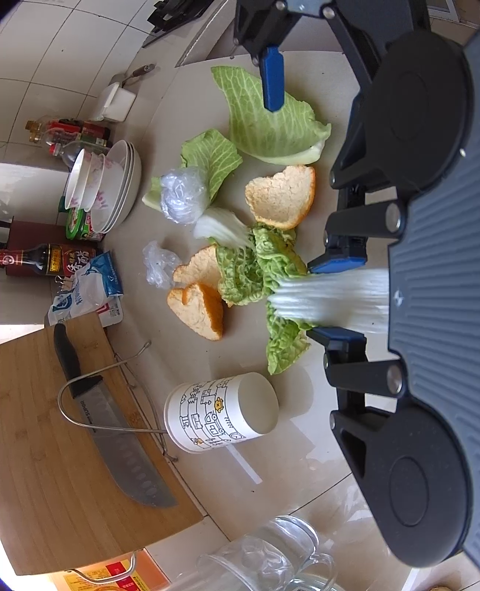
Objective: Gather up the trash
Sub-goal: 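Grasp the green cabbage leaf with the right tool while the left tool holds the napa stalk, then carry the cabbage leaf with the right tool over the white bin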
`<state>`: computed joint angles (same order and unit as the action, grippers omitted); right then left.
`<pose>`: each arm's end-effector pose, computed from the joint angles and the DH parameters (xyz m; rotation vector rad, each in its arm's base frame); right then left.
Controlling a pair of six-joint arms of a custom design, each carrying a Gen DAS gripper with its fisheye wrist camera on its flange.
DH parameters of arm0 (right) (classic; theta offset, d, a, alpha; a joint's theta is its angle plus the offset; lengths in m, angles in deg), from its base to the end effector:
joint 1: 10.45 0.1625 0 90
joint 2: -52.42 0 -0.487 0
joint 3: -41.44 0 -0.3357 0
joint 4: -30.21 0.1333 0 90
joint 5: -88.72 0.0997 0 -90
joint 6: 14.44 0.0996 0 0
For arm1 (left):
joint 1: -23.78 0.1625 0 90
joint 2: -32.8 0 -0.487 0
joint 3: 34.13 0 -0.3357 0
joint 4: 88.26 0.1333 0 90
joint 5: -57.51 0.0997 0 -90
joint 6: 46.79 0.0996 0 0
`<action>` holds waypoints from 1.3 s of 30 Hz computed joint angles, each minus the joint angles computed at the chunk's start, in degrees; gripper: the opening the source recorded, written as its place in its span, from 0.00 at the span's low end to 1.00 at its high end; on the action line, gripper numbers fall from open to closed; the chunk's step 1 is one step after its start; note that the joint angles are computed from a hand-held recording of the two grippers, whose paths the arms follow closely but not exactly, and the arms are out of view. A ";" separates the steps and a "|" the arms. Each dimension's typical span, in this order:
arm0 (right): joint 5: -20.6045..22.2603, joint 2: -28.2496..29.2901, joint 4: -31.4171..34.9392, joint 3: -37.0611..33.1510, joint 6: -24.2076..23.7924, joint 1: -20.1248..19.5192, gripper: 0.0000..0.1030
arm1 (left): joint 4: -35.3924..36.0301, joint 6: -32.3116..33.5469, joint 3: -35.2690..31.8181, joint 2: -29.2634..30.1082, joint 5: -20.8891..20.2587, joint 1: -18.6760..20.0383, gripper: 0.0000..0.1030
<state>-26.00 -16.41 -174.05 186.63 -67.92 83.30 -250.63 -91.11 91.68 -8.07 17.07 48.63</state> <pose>0.1169 -0.3825 0.2803 1.0040 -2.2224 0.5335 -0.3487 -0.3919 0.0620 0.5470 2.3092 -0.7426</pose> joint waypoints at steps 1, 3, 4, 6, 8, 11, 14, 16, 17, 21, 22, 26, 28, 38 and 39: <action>-0.35 1.28 -2.12 0.37 -1.59 -0.10 0.74 | -0.11 0.16 0.03 0.04 -0.04 0.01 0.28; -0.80 2.82 -4.41 0.84 -3.74 -0.44 0.68 | 0.09 0.19 -0.04 0.06 -0.14 0.06 0.28; -1.17 3.49 -5.73 1.12 -4.63 -0.50 0.63 | -0.09 0.30 0.01 0.06 -0.23 0.07 0.28; 0.18 3.65 -7.33 1.64 -6.50 -1.15 0.60 | -0.16 0.40 -0.08 0.15 -0.27 0.20 0.28; 0.07 4.21 -9.12 1.85 -7.83 -1.23 0.51 | -0.34 0.48 -0.14 0.23 -0.37 0.25 0.28; 0.78 3.39 -7.43 1.42 -7.36 -1.84 0.34 | -0.47 0.71 -0.20 0.31 -0.45 0.26 0.28; 1.90 2.87 -7.32 1.72 -7.65 -2.34 0.27 | -0.60 0.86 -0.26 0.32 -0.58 0.22 0.28; 2.35 2.87 -8.53 2.18 -8.24 -2.30 0.18 | -0.39 0.97 -0.34 0.28 -0.65 0.19 0.28; 2.54 2.69 -8.90 2.29 -8.19 -2.27 0.17 | -0.37 1.21 -0.37 0.27 -0.70 0.17 0.28; 3.60 0.80 -8.45 2.43 -8.10 -2.08 0.08 | 0.52 1.84 -0.70 0.11 -1.11 -0.03 0.28; 3.77 0.28 -8.29 2.47 -8.15 -2.02 0.07 | 0.75 1.97 -0.80 0.04 -1.31 -0.08 0.28; 4.50 -2.12 -6.89 2.62 -7.87 -1.86 0.07 | 1.84 3.44 -1.24 -0.33 -2.19 -0.44 0.28; 4.72 -3.04 -7.10 3.02 -7.72 -1.81 0.07 | 2.40 4.43 -1.48 -0.41 -2.49 -0.85 0.28; 7.62 -12.14 -0.22 3.92 -3.85 -3.34 0.06 | 5.83 7.43 -3.57 -0.42 -6.01 -3.43 0.28; 8.03 -13.09 0.48 3.91 -3.48 -3.64 0.06 | 6.26 7.55 -3.85 -0.31 -6.22 -3.72 0.28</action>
<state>-17.97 -29.50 -173.57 190.54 -71.40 79.66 -244.38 -83.56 87.83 -8.38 10.85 44.91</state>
